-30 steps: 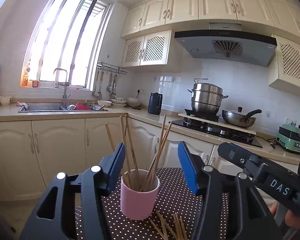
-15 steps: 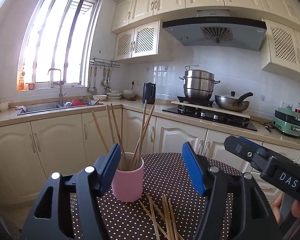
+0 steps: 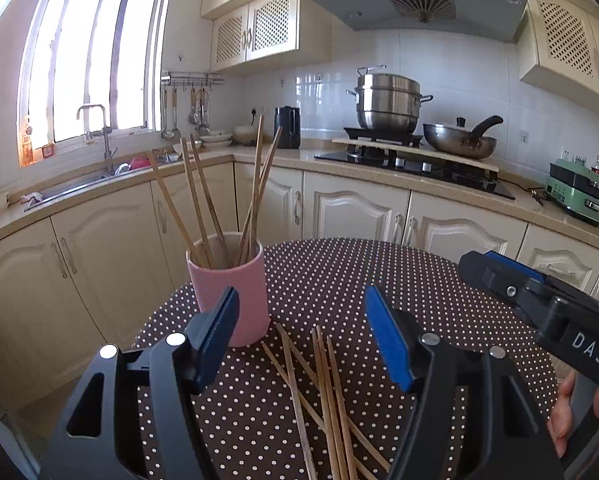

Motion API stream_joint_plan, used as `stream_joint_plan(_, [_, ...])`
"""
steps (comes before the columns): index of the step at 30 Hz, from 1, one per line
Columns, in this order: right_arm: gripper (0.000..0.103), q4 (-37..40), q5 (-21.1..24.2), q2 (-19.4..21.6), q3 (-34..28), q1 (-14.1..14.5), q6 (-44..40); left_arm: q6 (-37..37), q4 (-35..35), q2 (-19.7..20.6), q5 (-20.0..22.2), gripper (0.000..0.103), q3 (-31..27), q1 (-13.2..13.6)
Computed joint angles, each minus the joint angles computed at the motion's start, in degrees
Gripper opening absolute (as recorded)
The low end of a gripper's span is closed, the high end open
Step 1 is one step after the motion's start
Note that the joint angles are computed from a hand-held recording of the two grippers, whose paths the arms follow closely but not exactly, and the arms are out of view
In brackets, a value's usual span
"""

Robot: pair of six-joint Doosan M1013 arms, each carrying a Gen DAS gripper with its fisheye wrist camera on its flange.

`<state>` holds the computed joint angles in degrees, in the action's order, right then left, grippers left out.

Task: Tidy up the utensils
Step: 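Move both open tools back down to the chopstick pile, then close the left tool on a chopstick while the right tool grasps another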

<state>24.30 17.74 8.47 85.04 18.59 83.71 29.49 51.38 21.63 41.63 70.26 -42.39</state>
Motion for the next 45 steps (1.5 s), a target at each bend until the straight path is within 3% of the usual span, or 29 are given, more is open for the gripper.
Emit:
stream_joint_plan(8, [0.045, 0.50, 4.42, 1.19, 0.46, -0.65, 0.86, 12.94, -19.65, 2.21, 3.01, 0.065, -2.51, 2.76])
stream_joint_plan(10, [0.045, 1.08, 5.83, 1.58, 0.28, -0.83, 0.41, 15.01, -21.52, 2.75, 4.67, 0.057, -2.86, 2.99])
stream_joint_plan(12, [0.045, 1.01, 7.33, 2.00, 0.00, -0.96, 0.68, 17.93, -24.82, 3.58, 7.03, 0.043, -3.62, 3.47])
stream_joint_plan(19, [0.045, 0.99, 11.68, 3.36, -1.14, -1.10, 0.67, 22.84, -33.70, 5.53, 9.71, 0.029, -5.06, 5.14])
stream_joint_plan(21, [0.045, 1.03, 12.54, 3.65, -1.43, -1.17, 0.62, 23.61, -35.32, 5.88, 10.10, 0.018, -5.24, 5.41])
stream_joint_plan(23, [0.045, 1.76, 14.22, 4.12, -2.08, -1.33, 0.05, 24.99, -37.82, 6.15, 9.99, 0.014, -5.27, 5.87])
stream_joint_plan(31, [0.045, 1.28, 19.83, 5.85, -4.73, -1.30, -0.27, 25.49, -40.37, 6.26, 9.50, 0.010, -4.67, 6.61])
stream_joint_plan(36, [0.044, 2.29, 27.08, 8.12, -8.15, -0.96, -1.25, 25.35, -40.36, 5.25, 8.92, 0.007, -3.36, 6.77])
stream_joint_plan(40, [0.034, 2.38, 31.59, 9.72, -10.42, -0.44, -0.65, 23.87, -39.64, 3.66, 6.73, 0.006, -0.99, 6.85])
stream_joint_plan(45, [0.032, 0.26, 34.36, 11.11, -12.39, 0.23, 1.89, 22.44, -37.52, 2.15, 5.12, 0.006, 0.62, 6.72])
